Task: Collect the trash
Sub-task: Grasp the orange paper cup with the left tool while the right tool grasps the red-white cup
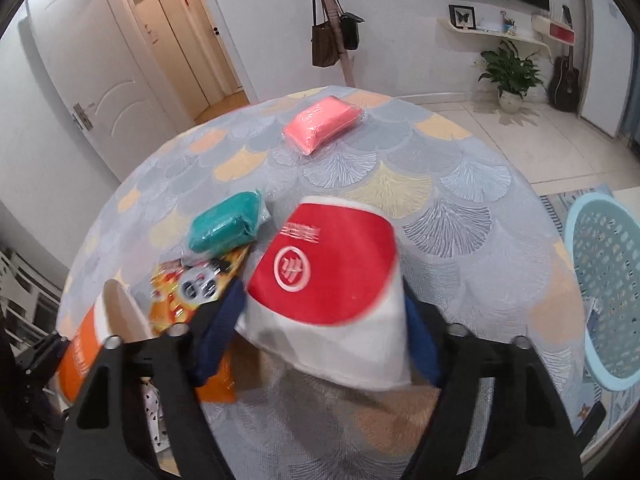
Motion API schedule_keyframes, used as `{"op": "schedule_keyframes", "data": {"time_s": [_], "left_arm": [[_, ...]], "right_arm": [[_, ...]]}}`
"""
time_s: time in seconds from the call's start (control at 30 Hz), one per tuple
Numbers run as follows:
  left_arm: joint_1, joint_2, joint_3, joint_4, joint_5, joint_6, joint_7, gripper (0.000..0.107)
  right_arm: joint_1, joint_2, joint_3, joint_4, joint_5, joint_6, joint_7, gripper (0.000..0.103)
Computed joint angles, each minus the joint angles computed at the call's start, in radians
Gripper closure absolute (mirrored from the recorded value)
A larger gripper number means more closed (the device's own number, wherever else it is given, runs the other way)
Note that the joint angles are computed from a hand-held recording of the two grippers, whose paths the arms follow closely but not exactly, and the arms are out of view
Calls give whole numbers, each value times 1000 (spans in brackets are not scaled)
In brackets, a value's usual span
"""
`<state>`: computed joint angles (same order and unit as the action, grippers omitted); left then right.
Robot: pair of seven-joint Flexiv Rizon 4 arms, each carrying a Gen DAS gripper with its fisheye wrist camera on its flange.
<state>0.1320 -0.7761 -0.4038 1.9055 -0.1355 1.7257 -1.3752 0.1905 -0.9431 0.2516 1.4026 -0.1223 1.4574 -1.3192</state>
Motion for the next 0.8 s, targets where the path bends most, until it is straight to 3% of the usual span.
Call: {"op": "schedule_keyframes", "data": {"time_s": [0.03,0.1,0.3,0.63,0.8], "left_arm": [[-6,4,6,4,0,8,-4,27],[-12,14,15,12,1,30,-17,28],[32,24,-37,38,49,102,-61,29],[44,28,-93,-26,132,104,-75,29],[30,-11,-142,-118,131,64,-40,29]], "right_arm": [[-27,-6,39,-6,5,-2,-22,51],[-58,-13,84,-9,19,6,-52,58],[-75,-3,113,22,32,91,-102,69],[-17,82,-24,169,-15,285,-11,72],[62,157,-184,271,11,416,60,72]]}}
